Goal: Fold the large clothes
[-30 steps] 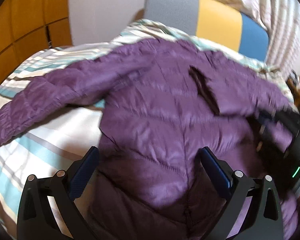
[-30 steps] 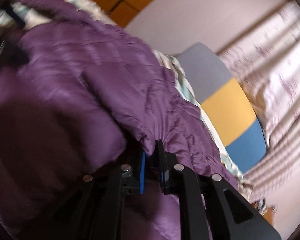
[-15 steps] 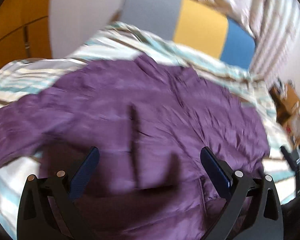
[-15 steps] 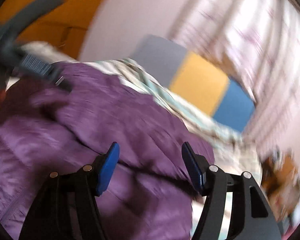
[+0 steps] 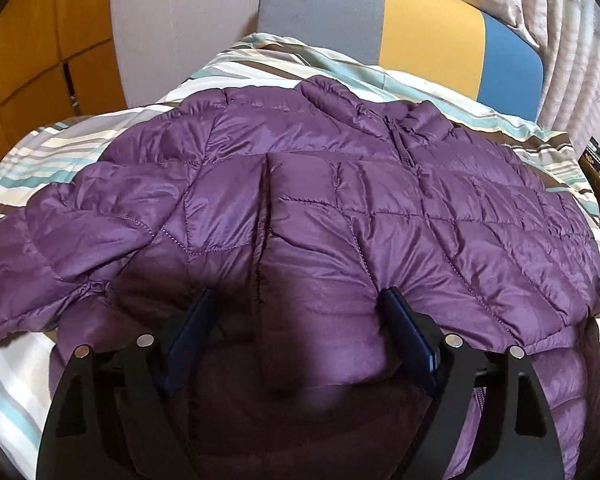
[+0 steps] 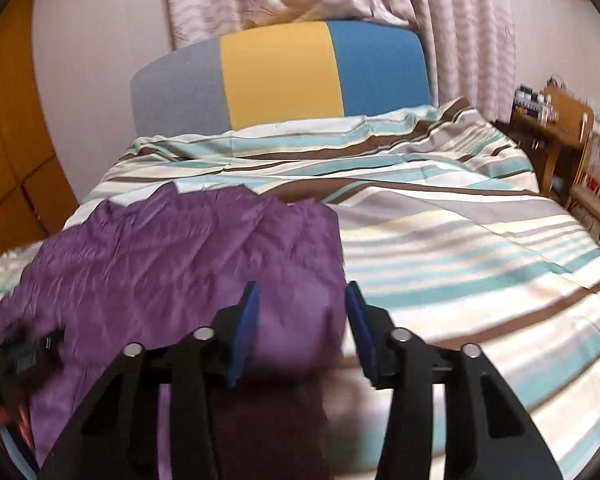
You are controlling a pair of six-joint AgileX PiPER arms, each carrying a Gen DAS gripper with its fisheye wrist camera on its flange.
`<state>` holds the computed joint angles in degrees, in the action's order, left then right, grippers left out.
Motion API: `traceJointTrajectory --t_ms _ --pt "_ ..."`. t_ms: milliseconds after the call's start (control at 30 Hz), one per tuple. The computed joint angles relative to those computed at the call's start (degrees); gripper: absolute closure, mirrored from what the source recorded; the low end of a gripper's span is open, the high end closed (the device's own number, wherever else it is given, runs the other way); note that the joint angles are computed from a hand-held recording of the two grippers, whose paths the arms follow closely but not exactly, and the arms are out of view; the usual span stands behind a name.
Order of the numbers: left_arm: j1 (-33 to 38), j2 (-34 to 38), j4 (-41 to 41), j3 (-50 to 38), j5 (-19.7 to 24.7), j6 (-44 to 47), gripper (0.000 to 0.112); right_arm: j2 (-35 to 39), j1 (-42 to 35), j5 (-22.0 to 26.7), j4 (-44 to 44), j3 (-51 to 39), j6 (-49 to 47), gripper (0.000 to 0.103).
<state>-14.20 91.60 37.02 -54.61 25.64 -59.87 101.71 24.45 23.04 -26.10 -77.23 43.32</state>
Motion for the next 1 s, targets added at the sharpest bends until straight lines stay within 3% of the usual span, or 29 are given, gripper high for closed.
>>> traceJointTrajectory --t_ms 167,300,400,567,700,833,933,1000 --pt "-0.2 0.9 -1.5 -0.5 -0.1 2.0 0.020 10.8 -1.9 4.9 9.8 -12.0 -9.7 0.073" --pt "-0.7 2.5 -2.9 -2.1 0.6 4.1 0.014 14.6 -3.3 4.2 13.4 -11.3 -11.3 0.077" --pt "-0.8 3.1 -2.7 -2.4 0.9 4.2 0.012 14.7 -1.9 3.9 6.3 -10.1 -5.4 0.077" --pt "-1.1 3.1 -2.3 -2.5 1.1 3.6 0.012 14.2 -1.4 3.1 3.3 -8.7 -2.7 0.076" --pt "-1.0 1.0 -6.0 -2.8 2.7 6.9 0.013 14.3 0.7 5.5 -4.8 -8.8 3.4 0.075" --pt "-1.8 -5.2 -3.4 -2.7 3.3 -0.6 0.013 14.5 1.4 6.8 -7.1 -9.2 4.8 0.074" --pt "-2.5 -1.9 -8.4 -9.6 5.4 4.9 0.013 14.4 1.3 6.6 -6.8 -8.9 4.4 0.074" --pt "-4.3 3.7 -6.2 -15.4 9.3 6.6 0.013 13.8 1.0 5.7 -6.2 -8.0 4.2 0.074"
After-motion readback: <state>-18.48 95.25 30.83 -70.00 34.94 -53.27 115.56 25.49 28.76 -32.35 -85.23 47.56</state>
